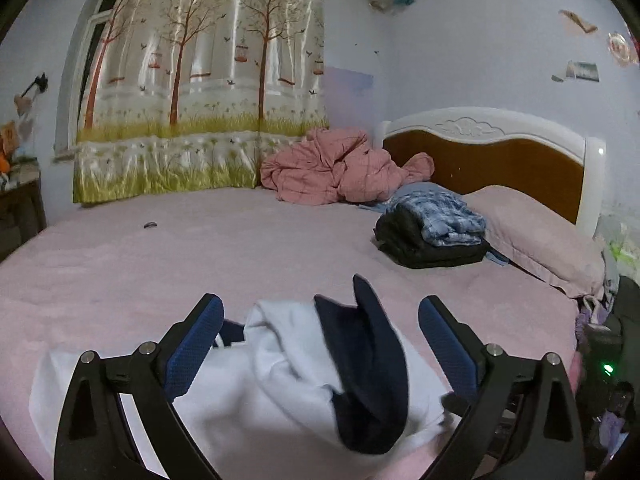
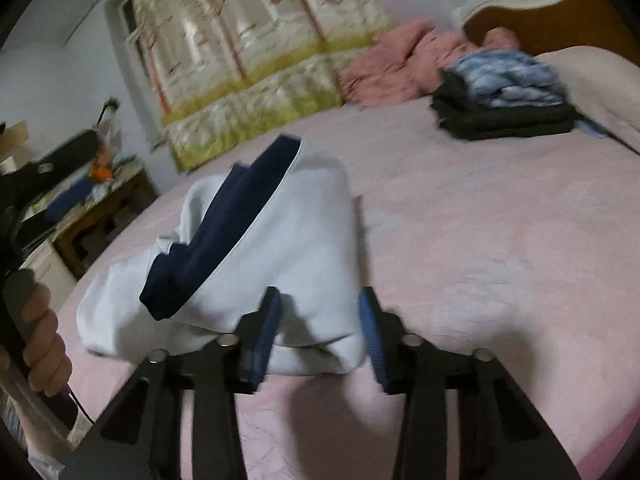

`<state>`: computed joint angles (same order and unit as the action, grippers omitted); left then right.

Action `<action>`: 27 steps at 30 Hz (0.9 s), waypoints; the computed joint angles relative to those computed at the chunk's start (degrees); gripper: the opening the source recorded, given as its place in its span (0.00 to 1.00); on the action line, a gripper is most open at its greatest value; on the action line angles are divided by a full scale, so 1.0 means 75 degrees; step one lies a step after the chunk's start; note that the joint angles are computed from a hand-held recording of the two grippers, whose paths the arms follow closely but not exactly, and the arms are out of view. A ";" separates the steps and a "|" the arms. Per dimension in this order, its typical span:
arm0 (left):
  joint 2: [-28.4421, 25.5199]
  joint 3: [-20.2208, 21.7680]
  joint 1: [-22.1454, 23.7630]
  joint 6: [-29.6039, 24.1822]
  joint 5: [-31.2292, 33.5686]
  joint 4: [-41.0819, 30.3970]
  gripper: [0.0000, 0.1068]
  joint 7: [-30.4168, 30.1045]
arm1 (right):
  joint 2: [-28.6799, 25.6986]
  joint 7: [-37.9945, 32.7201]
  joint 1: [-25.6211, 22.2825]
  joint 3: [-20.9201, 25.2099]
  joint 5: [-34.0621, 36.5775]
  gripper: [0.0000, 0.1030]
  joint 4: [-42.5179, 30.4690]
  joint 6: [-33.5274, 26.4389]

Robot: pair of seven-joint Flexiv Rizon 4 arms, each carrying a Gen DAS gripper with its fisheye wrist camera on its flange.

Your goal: Fold large clothes

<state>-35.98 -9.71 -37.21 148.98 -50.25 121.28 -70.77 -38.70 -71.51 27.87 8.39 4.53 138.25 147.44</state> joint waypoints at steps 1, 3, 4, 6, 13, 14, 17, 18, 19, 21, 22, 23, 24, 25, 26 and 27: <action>-0.0076 0.0048 -0.0080 0.0268 0.0052 -0.0078 0.95 -0.0025 | -0.0008 -0.0026 0.0023 -0.0005 0.0113 0.35 0.0054 0.0133; -0.0157 0.0028 -0.0167 0.0502 -0.0060 -0.0224 0.96 0.0104 | 0.0016 -0.0199 0.0114 -0.0129 0.0396 0.35 0.0139 0.0254; -0.0160 -0.0026 -0.0153 0.0408 -0.0159 -0.0300 0.96 0.0230 | 0.0048 -0.0241 0.0134 -0.0169 0.0486 0.35 0.0149 0.0222; -0.0184 -0.0118 -0.0085 0.0138 -0.0331 -0.0450 0.96 0.0379 | 0.0050 -0.0175 -0.0025 -0.0193 0.0481 0.35 0.0145 0.0145; -0.0552 -0.0098 0.0006 -0.1337 -0.1353 -0.1395 0.96 0.1165 | -0.0010 -0.0287 0.0019 -0.0364 0.0861 0.35 0.0054 0.0037; -0.0673 -0.0069 -0.0074 -0.1557 -0.1853 -0.1672 0.96 0.1586 | -0.0008 -0.0339 0.0024 -0.0365 0.0841 0.35 0.0071 0.0028; -0.0780 -0.0267 0.0058 -0.2569 -0.2928 -0.2059 0.96 0.2583 | 0.0089 -0.0553 0.0129 -0.0452 0.0863 0.35 0.0063 -0.0216; -0.0845 -0.0283 0.0123 -0.2595 -0.2818 -0.2023 0.96 0.2359 | 0.0127 -0.0647 0.0202 -0.0492 0.0950 0.35 0.0055 -0.0274; -0.0946 -0.0248 0.0136 -0.2456 -0.2643 -0.1961 0.96 0.2029 | 0.0158 -0.0740 0.0269 -0.0536 0.1047 0.35 0.0034 -0.0320; -0.0996 -0.0160 0.0267 -0.2086 -0.1779 -0.1587 0.28 0.1067 | 0.0246 -0.0933 0.0412 -0.0634 0.1299 0.35 -0.0016 -0.0389; -0.0989 -0.0092 0.0271 -0.1954 -0.1558 -0.1445 0.04 0.0787 | 0.0262 -0.0969 0.0399 -0.0621 0.1324 0.35 -0.0027 -0.0390; -0.0882 -0.0121 0.0488 -0.1846 -0.0840 -0.1122 0.03 0.0126 | 0.0284 -0.0991 0.0370 -0.0600 0.1322 0.35 -0.0031 -0.0392; -0.0804 -0.0150 0.0728 -0.1520 -0.0039 -0.0769 0.03 -0.0725 | 0.0300 -0.1001 0.0342 -0.0576 0.1307 0.35 -0.0039 -0.0416; -0.0712 -0.0091 0.0798 -0.1387 0.0265 -0.0577 0.03 -0.1132 | 0.0308 -0.1017 0.0351 -0.0564 0.1343 0.35 -0.0047 -0.0436; -0.0603 -0.0064 0.0836 -0.1283 0.0462 -0.0372 0.03 -0.1461 | 0.0303 -0.1035 0.0351 -0.0552 0.1364 0.35 -0.0052 -0.0428; -0.0504 -0.0027 0.0871 -0.1200 0.0656 -0.0193 0.03 -0.1786 | 0.0319 -0.1054 0.0342 -0.0539 0.1348 0.35 -0.0052 -0.0444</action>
<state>-39.76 -9.91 -30.67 139.98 -45.33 119.84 -84.16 -36.31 -79.41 30.44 4.35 14.64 137.86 144.11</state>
